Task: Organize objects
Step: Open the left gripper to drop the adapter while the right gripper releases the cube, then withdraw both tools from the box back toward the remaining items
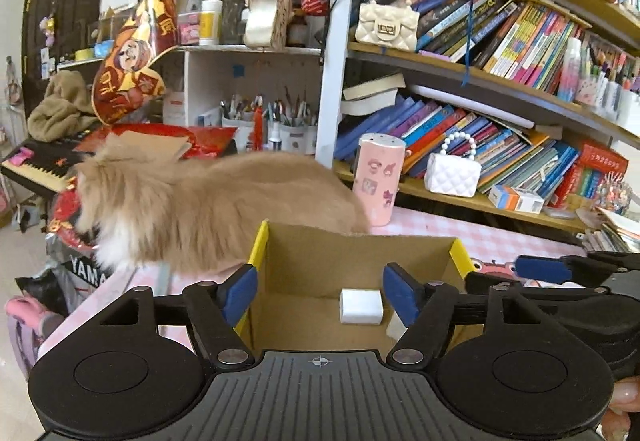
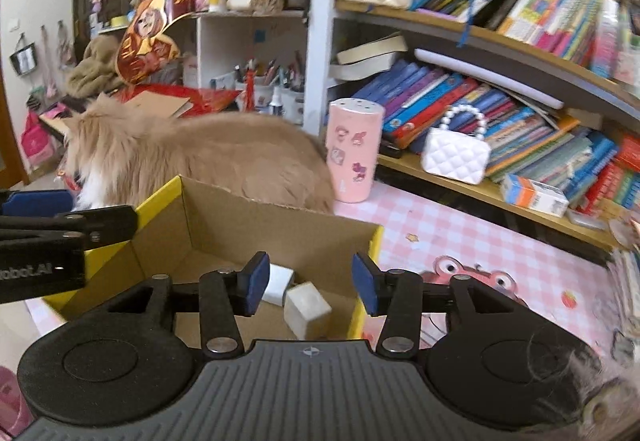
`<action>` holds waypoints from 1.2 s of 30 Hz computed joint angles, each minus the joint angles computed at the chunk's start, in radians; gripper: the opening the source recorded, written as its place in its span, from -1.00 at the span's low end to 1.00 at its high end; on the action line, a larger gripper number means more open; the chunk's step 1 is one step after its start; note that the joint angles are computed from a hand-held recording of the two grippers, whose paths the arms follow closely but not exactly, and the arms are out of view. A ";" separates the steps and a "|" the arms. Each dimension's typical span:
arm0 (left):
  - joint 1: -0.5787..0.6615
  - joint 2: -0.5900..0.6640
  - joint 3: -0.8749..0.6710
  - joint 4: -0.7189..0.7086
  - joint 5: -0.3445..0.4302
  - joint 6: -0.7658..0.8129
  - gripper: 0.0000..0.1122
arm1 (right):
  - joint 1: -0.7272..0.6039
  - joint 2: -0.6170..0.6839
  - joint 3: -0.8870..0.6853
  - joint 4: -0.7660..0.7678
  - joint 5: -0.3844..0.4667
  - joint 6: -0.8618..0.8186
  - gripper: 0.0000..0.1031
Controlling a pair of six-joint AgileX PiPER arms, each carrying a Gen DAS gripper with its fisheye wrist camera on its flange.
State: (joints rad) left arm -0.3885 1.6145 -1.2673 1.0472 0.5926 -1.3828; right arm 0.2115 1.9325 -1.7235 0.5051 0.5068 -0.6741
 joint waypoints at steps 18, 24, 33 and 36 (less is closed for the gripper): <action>-0.219 -0.253 0.390 0.057 0.179 -0.183 0.51 | 0.057 -0.411 0.687 -0.207 -0.260 0.283 0.09; -0.250 -0.267 0.434 0.015 0.174 -0.177 0.51 | 0.071 -0.471 0.807 -0.499 -0.302 0.597 0.14; -0.311 -0.214 0.420 -0.030 0.105 -0.121 0.53 | 0.046 -0.532 0.886 -0.778 -0.268 0.917 0.20; -0.312 -0.183 0.387 -0.047 0.077 -0.071 0.53 | 0.026 -0.549 0.904 -0.853 -0.255 1.002 0.24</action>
